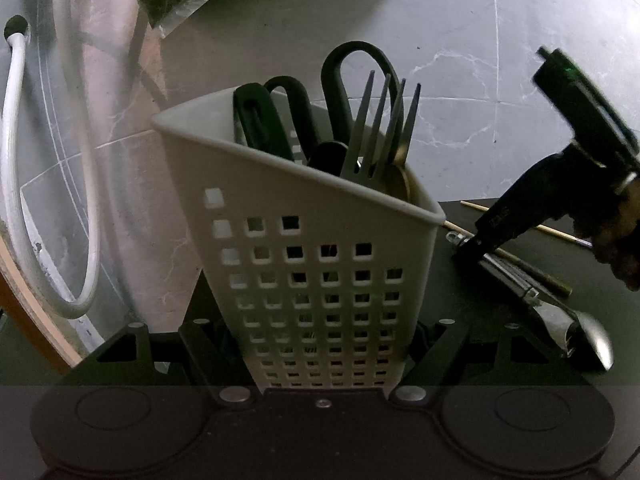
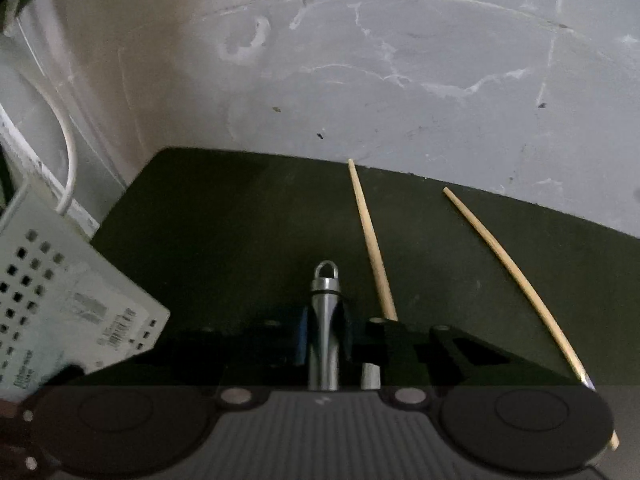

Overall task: Organize utensils
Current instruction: 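Lift the silver utensil and insert it into the white basket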

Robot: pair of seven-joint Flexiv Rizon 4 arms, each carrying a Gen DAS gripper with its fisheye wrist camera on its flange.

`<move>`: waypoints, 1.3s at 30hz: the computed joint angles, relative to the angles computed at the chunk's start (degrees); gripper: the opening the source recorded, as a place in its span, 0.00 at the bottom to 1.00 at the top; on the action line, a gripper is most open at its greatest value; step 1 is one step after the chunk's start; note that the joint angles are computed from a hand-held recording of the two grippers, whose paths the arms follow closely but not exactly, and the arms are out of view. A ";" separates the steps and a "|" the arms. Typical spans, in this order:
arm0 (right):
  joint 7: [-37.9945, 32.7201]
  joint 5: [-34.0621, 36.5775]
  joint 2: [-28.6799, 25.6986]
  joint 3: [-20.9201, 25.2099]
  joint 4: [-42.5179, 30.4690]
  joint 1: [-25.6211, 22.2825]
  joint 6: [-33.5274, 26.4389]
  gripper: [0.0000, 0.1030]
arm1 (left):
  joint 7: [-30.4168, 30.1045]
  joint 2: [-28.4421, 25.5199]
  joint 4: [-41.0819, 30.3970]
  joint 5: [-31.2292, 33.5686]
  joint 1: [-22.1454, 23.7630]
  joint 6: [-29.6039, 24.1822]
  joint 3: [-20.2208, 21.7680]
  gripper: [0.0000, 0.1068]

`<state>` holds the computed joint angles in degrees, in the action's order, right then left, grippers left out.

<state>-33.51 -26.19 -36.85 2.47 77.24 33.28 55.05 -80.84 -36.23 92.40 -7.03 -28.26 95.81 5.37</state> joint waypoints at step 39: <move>37.49 -54.26 9.30 -5.49 -2.83 3.69 19.93 0.19 | 10.13 -2.19 0.94 -1.53 12.33 4.23 -15.91 0.72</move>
<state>3.98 -80.45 -27.55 -3.03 74.40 36.98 74.98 -70.71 -38.42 93.35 -8.56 -15.93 100.04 -10.55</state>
